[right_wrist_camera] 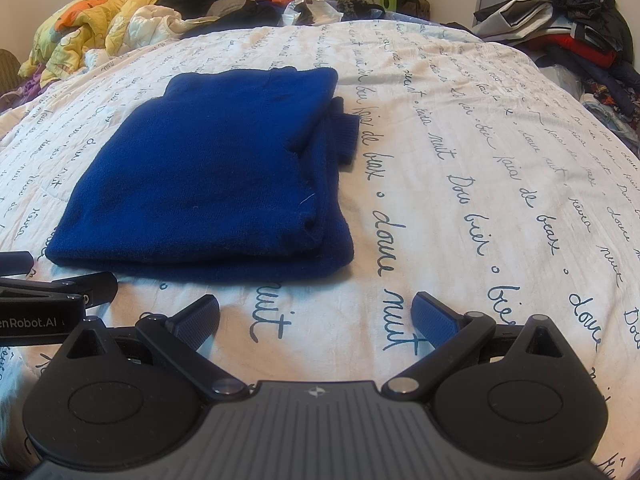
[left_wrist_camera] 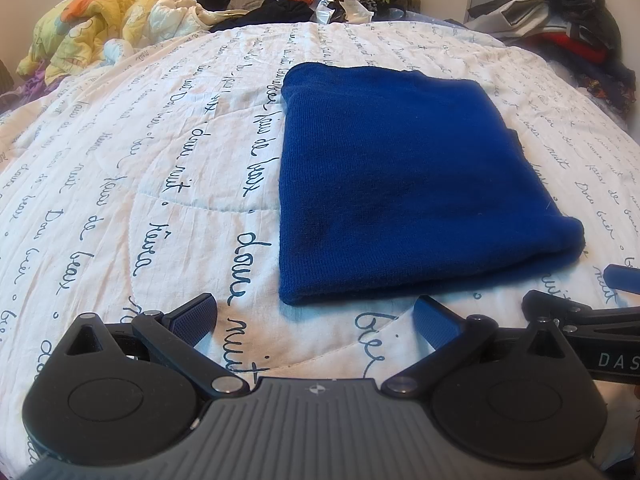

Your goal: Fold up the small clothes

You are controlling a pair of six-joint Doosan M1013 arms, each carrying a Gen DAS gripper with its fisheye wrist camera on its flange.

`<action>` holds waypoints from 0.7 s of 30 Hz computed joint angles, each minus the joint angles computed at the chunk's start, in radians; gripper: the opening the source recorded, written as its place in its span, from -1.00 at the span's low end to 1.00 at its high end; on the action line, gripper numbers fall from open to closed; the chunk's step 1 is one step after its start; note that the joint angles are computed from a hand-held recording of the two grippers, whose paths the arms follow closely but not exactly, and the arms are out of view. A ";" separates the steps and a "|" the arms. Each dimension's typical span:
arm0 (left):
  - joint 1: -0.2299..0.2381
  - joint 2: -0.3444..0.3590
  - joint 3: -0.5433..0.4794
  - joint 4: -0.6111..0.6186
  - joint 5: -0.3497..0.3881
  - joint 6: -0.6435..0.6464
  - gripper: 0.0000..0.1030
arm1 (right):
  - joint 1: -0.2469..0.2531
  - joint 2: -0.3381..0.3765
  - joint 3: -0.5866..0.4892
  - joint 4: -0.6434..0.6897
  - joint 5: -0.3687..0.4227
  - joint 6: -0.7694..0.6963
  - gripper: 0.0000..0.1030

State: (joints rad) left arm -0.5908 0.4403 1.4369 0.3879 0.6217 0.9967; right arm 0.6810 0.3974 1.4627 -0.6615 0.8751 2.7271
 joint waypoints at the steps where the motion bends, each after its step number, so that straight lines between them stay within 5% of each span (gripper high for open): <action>1: 0.000 0.000 0.000 0.000 0.000 0.000 1.00 | 0.000 0.000 0.000 0.000 0.000 -0.001 1.00; 21: -0.001 -0.002 0.007 0.003 -0.009 -0.009 1.00 | -0.001 0.002 -0.006 0.014 0.005 -0.018 1.00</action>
